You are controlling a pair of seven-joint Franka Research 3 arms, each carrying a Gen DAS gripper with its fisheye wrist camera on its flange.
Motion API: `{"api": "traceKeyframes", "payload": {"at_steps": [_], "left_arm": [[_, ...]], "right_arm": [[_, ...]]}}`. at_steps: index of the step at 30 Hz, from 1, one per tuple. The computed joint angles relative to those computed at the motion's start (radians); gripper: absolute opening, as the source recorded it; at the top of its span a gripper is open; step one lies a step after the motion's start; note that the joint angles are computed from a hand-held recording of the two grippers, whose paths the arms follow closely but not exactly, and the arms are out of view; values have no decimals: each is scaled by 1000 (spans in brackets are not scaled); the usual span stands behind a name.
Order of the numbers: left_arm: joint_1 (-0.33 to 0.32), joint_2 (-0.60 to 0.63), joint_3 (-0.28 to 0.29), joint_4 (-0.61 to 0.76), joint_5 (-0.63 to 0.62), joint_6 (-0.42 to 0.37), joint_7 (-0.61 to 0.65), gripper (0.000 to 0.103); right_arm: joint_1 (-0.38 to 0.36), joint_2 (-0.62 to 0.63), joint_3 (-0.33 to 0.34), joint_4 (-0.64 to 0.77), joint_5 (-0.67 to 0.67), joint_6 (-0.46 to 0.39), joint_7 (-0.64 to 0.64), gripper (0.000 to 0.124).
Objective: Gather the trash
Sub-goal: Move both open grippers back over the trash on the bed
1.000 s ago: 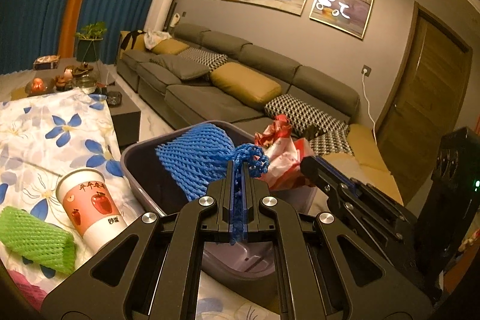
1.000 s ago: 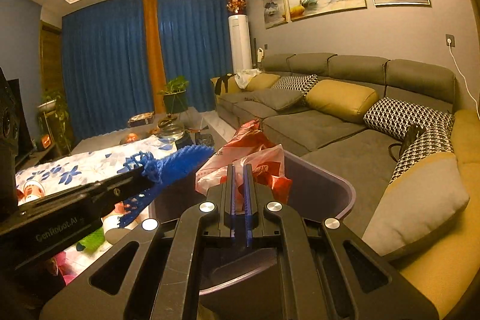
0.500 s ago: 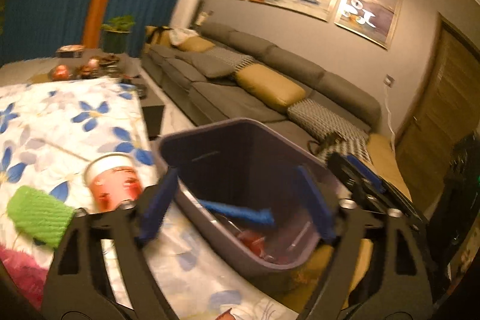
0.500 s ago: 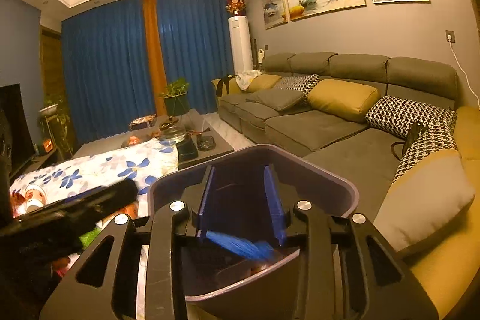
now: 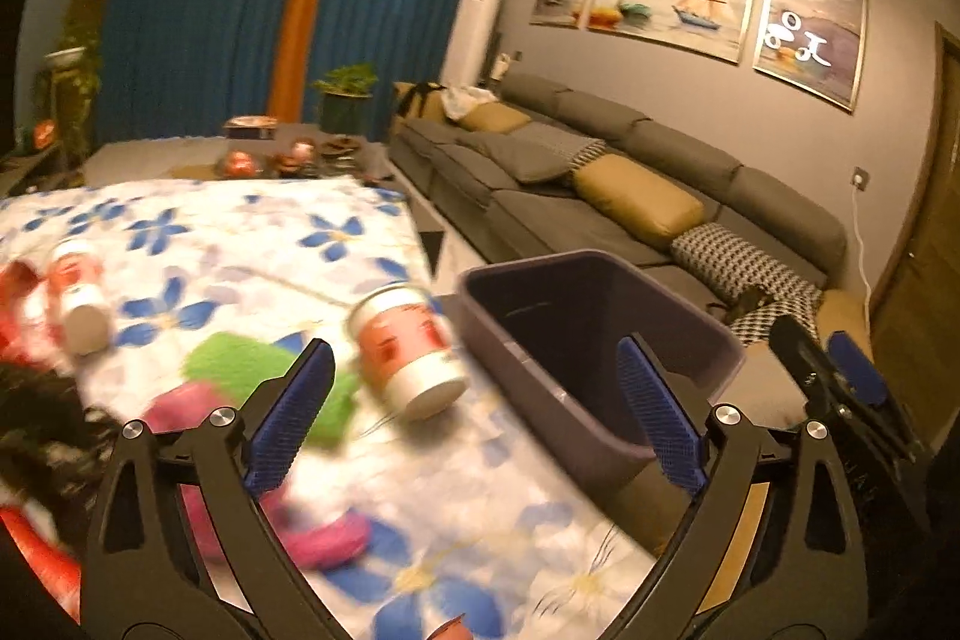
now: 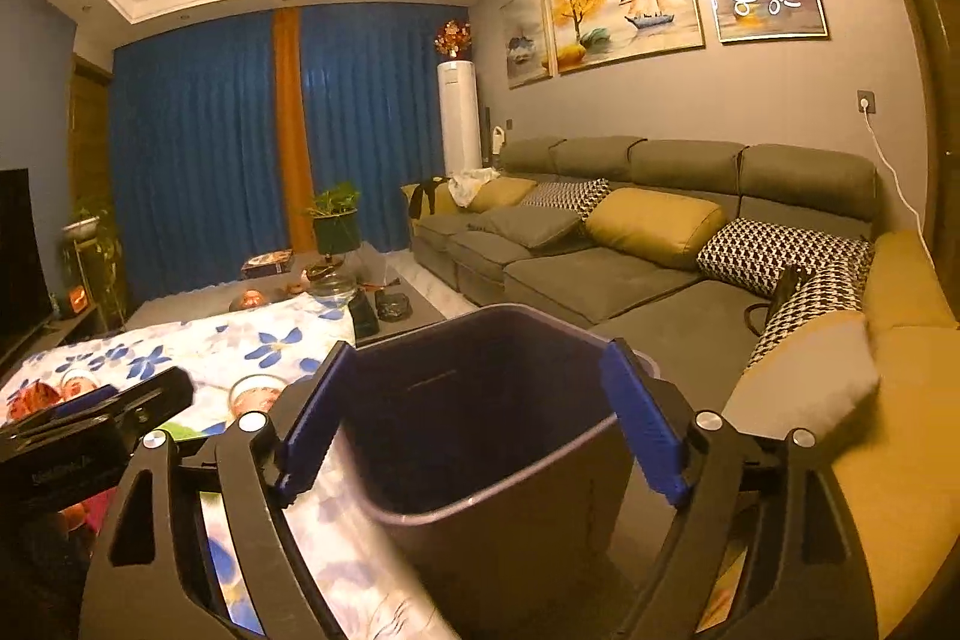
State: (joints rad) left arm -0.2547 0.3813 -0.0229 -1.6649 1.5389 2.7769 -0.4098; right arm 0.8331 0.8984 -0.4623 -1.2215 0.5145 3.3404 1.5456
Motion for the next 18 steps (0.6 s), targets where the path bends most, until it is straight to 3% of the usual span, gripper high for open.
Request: {"api": "traceKeyframes", "payload": {"at_steps": [3, 9, 14, 18], "left_arm": [[-9, -98, -9, -130, 16, -61, -55, 93], [23, -301, -82, -385, 10, -229, -133, 93], [66, -489, -154, -602, -2, -354, -188, 93], [103, -619, -188, -746, -68, -409, -195, 93]], "right_arm": [[2, -82, 70, -116, -9, 73, -59, 82], [-131, -237, 357, -326, -139, 222, -124, 84], [-219, -297, 534, -425, -222, 272, -133, 87], [-208, -313, 594, -450, -198, 253, -188, 88]]}}
